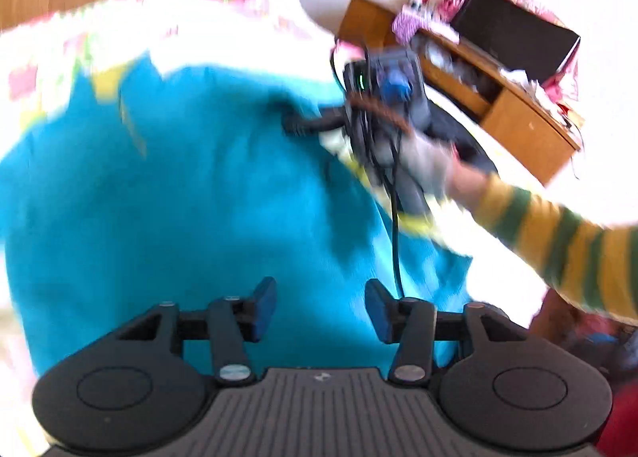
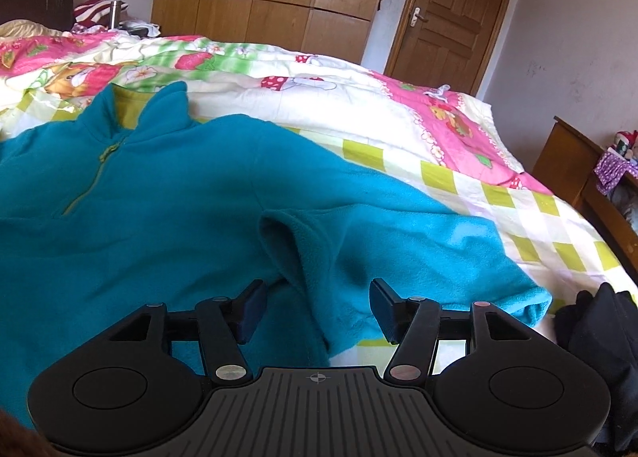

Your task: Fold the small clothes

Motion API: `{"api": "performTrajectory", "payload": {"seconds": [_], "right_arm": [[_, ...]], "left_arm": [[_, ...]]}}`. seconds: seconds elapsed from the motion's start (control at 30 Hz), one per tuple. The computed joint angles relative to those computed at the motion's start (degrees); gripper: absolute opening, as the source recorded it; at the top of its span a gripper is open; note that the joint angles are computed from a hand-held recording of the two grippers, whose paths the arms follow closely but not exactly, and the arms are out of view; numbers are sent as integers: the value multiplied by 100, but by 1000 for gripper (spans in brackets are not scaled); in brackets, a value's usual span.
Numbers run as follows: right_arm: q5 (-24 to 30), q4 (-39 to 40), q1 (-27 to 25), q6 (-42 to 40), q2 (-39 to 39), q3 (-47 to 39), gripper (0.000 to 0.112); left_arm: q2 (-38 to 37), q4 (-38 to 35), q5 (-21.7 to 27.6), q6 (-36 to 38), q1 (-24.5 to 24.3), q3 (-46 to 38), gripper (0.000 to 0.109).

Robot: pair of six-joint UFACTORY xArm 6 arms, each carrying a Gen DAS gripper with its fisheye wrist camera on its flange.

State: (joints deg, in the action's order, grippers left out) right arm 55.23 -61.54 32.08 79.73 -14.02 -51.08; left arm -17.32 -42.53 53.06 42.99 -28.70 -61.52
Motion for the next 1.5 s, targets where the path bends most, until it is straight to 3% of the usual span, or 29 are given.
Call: {"api": "performTrajectory", "payload": {"seconds": [0.03, 0.1, 0.13, 0.17, 0.33, 0.47, 0.7, 0.93, 1.1, 1.27, 1.4, 1.5], "right_arm": [[110, -4, -46, 48, 49, -58, 54], [-72, 257, -284, 47, -12, -51, 33], [-232, 442, -421, 45, -89, -13, 15], [-473, 690, -610, 64, -214, 61, 11], [-928, 1264, -1129, 326, -792, 135, 1], [-1327, 1585, -1532, 339, -950, -264, 1], [-1787, 1852, -1681, -166, 237, -2114, 1], [-1517, 2362, -1246, -1117, 2237, -4661, 1], [-1351, 3077, -799, -1957, 3454, -5936, 1], [-873, 3871, -475, -2717, 4517, -6911, 1], [-676, 4275, -267, -3233, 4913, -7107, 3], [-585, 4781, -193, -3821, 4933, -7004, 11]], "left_arm": [[204, -59, -287, 128, -135, -88, 62], [618, -75, -991, 399, -437, -182, 62], [823, -81, -1286, 509, -548, -252, 62], [1048, -187, -1453, 682, -619, -376, 62], [2121, -560, -2265, 1195, -883, -1202, 62], [2573, -884, -2875, 1466, -974, -1465, 62], [2590, -1226, -2855, 1367, -721, -1218, 62], [2595, -1762, -2640, 1547, -431, -1040, 62], [2566, -2135, -2440, 1748, -196, -1030, 63], [2607, -2311, -2569, 1730, -14, -1075, 63], [2674, -2390, -2630, 1666, 77, -1126, 63], [2711, -2454, -2709, 1685, 99, -1153, 63]]}}
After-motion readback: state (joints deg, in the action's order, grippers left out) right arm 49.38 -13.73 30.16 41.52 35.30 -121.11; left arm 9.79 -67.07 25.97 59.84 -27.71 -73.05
